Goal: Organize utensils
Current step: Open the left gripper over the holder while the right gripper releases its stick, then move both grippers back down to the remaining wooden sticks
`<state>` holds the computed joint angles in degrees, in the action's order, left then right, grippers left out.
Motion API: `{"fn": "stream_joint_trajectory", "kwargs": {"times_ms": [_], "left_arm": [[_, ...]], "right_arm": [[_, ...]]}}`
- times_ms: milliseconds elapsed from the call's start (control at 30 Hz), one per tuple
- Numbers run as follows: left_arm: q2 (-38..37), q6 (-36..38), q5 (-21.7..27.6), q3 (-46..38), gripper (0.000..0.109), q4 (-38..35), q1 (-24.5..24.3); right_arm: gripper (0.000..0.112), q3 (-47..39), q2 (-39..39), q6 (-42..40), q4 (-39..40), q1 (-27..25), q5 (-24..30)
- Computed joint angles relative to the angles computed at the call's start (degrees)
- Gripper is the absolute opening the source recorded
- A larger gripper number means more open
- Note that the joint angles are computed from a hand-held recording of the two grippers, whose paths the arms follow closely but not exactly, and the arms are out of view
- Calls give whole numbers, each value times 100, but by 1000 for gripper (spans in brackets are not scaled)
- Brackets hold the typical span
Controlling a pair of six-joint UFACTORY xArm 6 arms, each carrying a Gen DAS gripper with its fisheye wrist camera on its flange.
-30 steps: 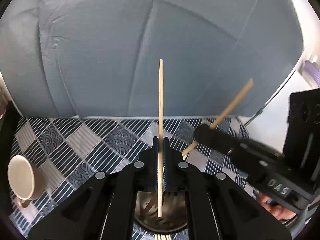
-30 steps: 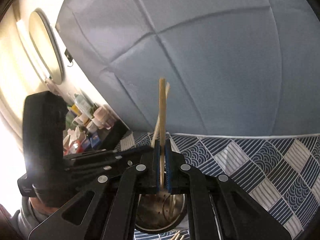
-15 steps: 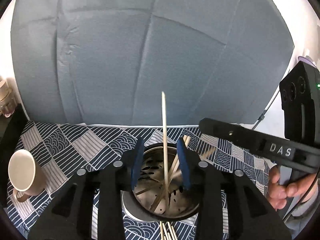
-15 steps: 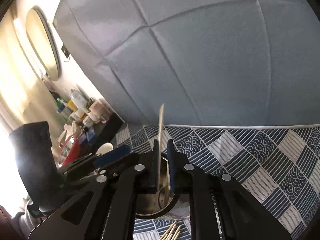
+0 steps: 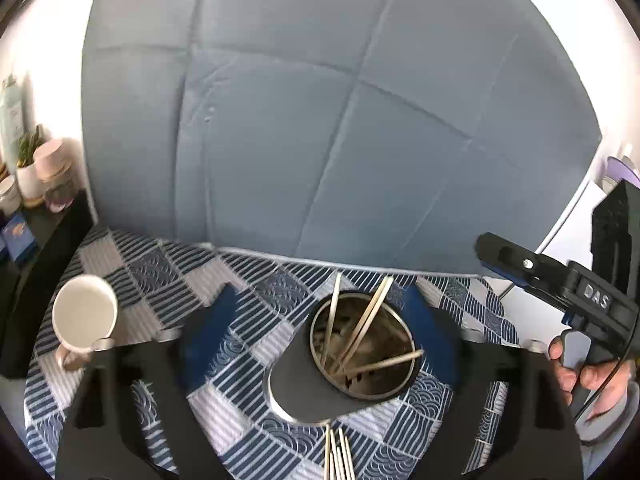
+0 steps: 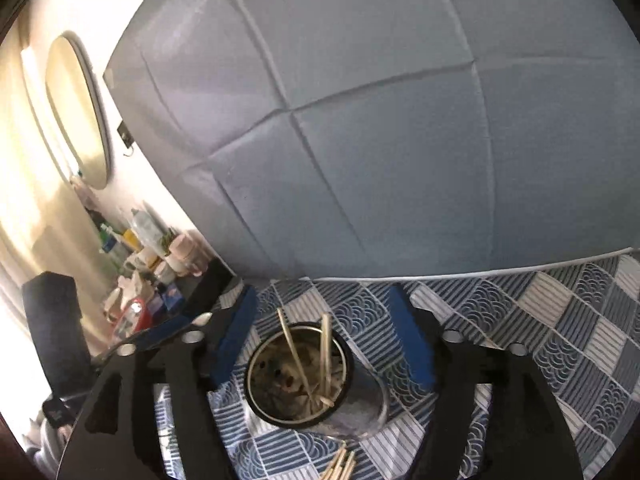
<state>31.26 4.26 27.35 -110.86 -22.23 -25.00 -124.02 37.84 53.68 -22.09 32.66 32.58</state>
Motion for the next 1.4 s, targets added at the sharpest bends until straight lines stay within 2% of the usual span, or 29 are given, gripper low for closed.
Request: {"fn": "stream_joint_trajectory", "kwargs": {"times_ms": [100,267,433,633,933,1200,1400], "left_arm": [[-243,-7,-190,353,95,120,9],[-530,-116,-177,753,97,525,26],[-642,-14,91,975,97,658,38],[-797,272,79,1599,97,570,-14],[-834,277,399,2217,97,872,-134],[-978,379,555,2752,97,938,-252],[-1171,490,589,3213,97,1008,-389]], "right_arm": [[86,284,-232,390,-504,61,112],[87,652,-510,416,-514,103,220],[87,1056,-731,528,-429,152,323],[87,1417,-831,446,-266,224,439],[87,2438,-1160,637,-46,293,145],[87,3362,-1380,464,545,434,82],[87,3494,-1181,185,950,634,225]]}}
